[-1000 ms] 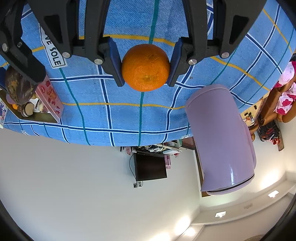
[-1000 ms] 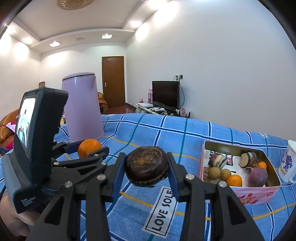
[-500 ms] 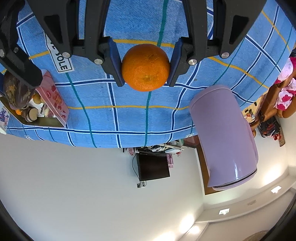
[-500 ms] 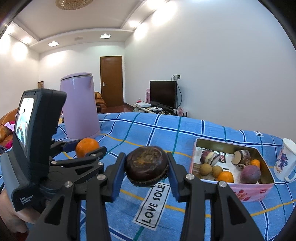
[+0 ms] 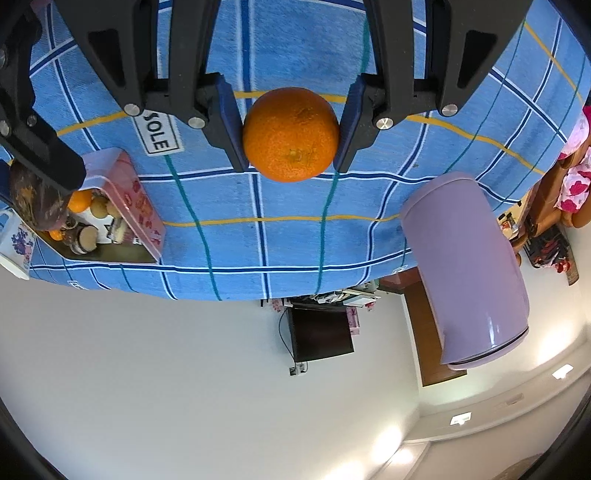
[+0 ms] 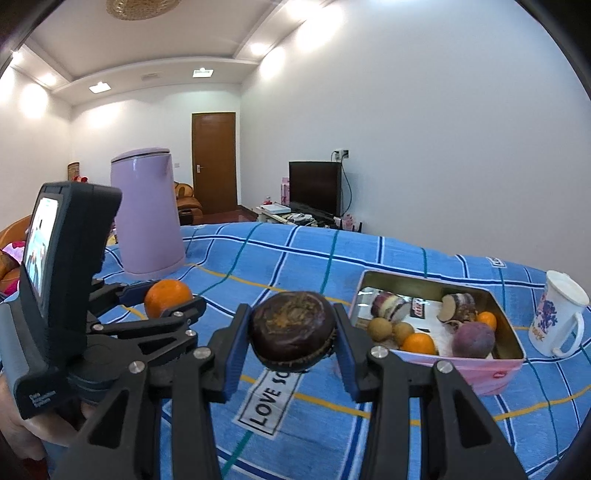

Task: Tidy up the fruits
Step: 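Carry the orange and water chestnut with both tools over the pink tin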

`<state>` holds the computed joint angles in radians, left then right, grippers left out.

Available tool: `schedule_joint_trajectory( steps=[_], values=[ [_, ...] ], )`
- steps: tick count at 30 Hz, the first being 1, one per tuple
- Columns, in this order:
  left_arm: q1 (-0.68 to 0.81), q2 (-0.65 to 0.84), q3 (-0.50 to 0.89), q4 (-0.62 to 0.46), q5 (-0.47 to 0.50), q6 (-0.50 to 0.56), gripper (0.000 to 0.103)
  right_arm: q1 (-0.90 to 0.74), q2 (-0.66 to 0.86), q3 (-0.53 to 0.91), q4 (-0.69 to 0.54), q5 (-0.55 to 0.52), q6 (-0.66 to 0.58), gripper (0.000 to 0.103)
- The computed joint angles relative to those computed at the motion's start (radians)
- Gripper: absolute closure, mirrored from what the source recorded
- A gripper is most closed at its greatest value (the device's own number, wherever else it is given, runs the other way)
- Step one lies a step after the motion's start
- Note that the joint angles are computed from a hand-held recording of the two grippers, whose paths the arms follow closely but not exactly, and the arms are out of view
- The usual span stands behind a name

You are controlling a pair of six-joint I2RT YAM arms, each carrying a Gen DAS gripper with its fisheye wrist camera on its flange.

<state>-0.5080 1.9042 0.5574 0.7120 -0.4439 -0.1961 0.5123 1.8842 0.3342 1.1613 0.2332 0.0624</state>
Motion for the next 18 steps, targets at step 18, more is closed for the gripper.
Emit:
schedule_joint_trajectory(
  steps=[18],
  values=[
    [-0.148, 0.018, 0.058, -0.074, -0.043, -0.058, 0.054, -0.128, -0.053, -0.122, 0.088, -0.048, -0.026, 0.057]
  ],
)
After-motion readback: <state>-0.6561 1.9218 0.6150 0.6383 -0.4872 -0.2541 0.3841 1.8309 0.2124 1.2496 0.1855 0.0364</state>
